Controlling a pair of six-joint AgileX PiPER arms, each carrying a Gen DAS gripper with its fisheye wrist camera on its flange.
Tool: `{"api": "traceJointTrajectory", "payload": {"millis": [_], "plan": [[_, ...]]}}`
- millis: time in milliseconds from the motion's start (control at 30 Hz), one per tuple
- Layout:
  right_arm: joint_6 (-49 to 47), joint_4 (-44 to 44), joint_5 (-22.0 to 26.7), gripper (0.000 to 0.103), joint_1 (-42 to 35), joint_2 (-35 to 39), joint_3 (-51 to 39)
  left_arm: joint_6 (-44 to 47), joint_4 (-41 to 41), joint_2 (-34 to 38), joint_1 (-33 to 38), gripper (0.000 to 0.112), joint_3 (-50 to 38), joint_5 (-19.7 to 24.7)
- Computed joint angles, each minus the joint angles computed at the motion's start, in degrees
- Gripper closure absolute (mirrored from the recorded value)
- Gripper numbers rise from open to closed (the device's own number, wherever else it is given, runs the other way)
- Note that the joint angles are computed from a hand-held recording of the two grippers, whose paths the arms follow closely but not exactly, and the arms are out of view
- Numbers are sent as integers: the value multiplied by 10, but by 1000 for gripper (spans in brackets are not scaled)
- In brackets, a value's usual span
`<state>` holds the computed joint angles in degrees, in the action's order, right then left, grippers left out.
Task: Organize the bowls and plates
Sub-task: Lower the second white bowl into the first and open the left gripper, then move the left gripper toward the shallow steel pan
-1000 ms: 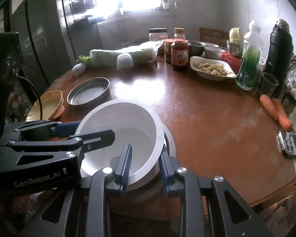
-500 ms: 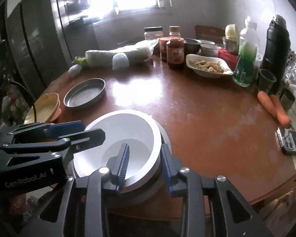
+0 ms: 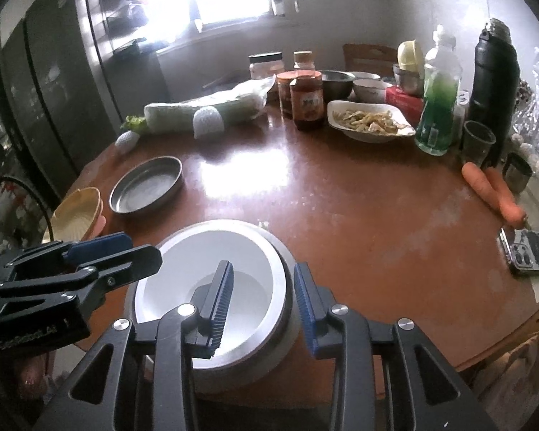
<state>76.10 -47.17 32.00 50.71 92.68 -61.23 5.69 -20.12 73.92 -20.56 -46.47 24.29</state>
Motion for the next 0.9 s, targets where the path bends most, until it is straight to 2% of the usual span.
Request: {"api": "traceJointTrajectory", "payload": {"millis": [267,467,900], "plan": [[-18,12,7,67,2,16,-38,42,-36,-11,44,64,1,9],[-52,31,13,59,7,39,-82,60,-49,-15,82,64,-1,16],[-179,123,44,55,15,137,-245,174,-126,-8,209,62,-24,66]]}}
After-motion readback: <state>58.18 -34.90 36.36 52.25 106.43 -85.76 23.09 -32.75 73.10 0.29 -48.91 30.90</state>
